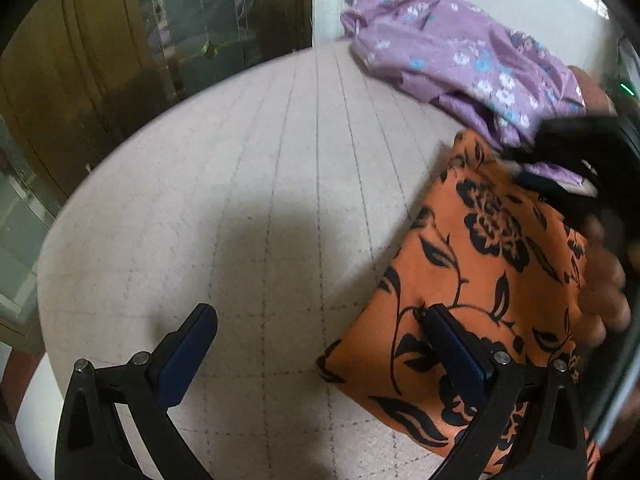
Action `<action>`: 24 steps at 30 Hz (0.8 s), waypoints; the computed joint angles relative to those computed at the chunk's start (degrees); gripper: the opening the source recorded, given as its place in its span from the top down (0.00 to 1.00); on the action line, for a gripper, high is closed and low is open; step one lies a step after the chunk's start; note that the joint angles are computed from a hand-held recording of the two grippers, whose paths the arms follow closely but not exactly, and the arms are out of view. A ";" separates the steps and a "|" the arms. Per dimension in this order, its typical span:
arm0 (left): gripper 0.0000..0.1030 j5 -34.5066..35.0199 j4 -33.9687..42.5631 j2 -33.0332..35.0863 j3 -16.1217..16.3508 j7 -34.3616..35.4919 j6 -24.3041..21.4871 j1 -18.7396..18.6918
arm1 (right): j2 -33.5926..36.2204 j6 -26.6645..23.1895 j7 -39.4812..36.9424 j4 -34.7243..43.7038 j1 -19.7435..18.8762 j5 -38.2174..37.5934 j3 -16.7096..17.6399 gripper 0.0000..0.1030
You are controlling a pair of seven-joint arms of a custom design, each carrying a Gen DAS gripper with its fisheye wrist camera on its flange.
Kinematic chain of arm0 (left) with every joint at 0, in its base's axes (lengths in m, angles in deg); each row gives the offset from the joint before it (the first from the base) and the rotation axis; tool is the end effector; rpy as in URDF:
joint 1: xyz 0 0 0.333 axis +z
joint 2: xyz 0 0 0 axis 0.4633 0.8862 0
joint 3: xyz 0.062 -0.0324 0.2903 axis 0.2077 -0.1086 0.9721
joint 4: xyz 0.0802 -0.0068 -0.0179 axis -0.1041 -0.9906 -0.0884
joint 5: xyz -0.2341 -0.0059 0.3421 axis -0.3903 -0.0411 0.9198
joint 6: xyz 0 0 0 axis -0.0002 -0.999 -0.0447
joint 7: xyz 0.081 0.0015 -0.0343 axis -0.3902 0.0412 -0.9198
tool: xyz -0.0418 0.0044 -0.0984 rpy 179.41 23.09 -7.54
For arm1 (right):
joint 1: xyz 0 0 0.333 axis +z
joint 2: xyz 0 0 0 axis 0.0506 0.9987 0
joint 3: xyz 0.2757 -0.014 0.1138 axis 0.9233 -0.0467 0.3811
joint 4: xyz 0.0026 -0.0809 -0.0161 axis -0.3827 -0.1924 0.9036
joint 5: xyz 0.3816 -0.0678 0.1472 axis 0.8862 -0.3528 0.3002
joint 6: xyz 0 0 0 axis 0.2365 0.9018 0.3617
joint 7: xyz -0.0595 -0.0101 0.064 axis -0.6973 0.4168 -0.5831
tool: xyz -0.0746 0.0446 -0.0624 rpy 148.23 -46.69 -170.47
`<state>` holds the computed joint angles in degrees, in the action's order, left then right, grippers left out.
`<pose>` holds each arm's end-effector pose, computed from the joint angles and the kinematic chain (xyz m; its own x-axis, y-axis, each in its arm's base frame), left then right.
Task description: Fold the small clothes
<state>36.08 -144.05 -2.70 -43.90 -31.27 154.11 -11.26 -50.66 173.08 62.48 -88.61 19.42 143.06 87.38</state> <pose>0.3466 -0.4983 0.3797 0.5786 -0.8155 -0.0107 -0.6613 -0.4614 -0.5915 0.6160 0.2661 0.3763 0.2478 -0.7731 -0.5838 -0.8967 0.0451 -0.4404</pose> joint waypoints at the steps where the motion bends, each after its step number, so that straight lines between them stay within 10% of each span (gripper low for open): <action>1: 0.00 1.28 0.86 0.40 -0.08 0.05 -1.53 -0.57 | -1.82 2.20 -1.11 -2.17 -0.09 0.17 -0.26 0.72; 11: 0.00 3.34 13.70 11.84 0.68 15.18 -4.68 -4.70 | -14.86 4.91 7.90 -21.39 -8.78 -9.87 -10.97 0.73; 16: 0.00 6.09 15.70 12.87 2.56 16.23 -6.61 -7.77 | -23.51 5.91 -0.15 -30.10 -13.79 3.88 -13.88 0.72; 24: 0.00 7.92 18.80 16.03 2.78 21.30 -1.62 -9.34 | -40.13 -4.84 -4.46 -45.31 -18.35 -2.38 -18.65 0.72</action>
